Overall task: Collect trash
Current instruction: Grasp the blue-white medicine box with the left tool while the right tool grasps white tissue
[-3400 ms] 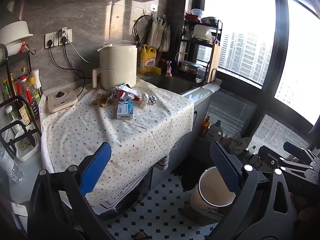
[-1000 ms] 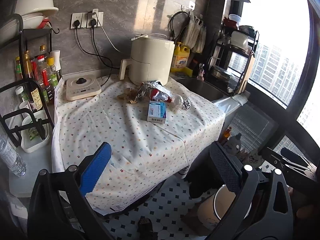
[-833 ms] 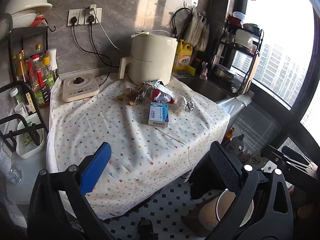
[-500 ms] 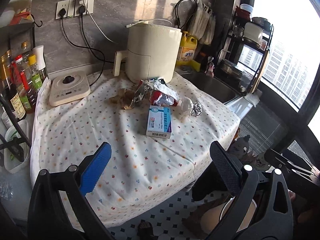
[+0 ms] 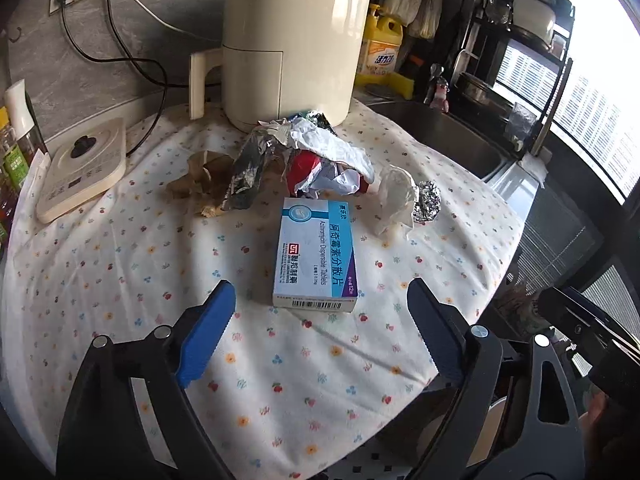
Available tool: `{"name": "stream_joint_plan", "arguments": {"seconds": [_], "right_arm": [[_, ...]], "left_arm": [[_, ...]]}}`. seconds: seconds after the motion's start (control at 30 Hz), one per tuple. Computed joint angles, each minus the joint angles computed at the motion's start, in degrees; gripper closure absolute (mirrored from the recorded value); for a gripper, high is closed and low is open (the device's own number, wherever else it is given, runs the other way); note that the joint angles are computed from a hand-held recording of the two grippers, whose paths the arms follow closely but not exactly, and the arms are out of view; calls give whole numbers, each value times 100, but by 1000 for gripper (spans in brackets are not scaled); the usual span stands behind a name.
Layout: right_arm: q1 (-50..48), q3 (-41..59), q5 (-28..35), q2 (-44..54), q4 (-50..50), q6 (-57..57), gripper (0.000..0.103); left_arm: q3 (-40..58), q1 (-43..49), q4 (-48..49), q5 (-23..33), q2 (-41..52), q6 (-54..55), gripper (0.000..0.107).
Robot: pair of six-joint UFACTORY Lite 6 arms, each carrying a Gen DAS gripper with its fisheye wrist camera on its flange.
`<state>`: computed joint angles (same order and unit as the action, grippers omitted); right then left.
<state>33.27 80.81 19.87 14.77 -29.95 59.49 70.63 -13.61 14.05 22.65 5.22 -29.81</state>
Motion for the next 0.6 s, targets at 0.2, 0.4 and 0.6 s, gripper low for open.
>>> {"name": "stream_joint_plan", "arguments": {"seconds": [0.2, 0.4, 0.6], "right_arm": [[-330, 653, -365, 821, 1380, -1355, 43], [-377, 1702, -179, 1753, 2084, -2216, 44], [-357, 3363, 363, 2966, 2747, -3009, 56]], "left_arm": [[823, 110, -404, -189, 1248, 480, 26], [1336, 233, -714, -130, 2002, 801, 41], [678, 456, -539, -668, 1439, 493, 42]]}}
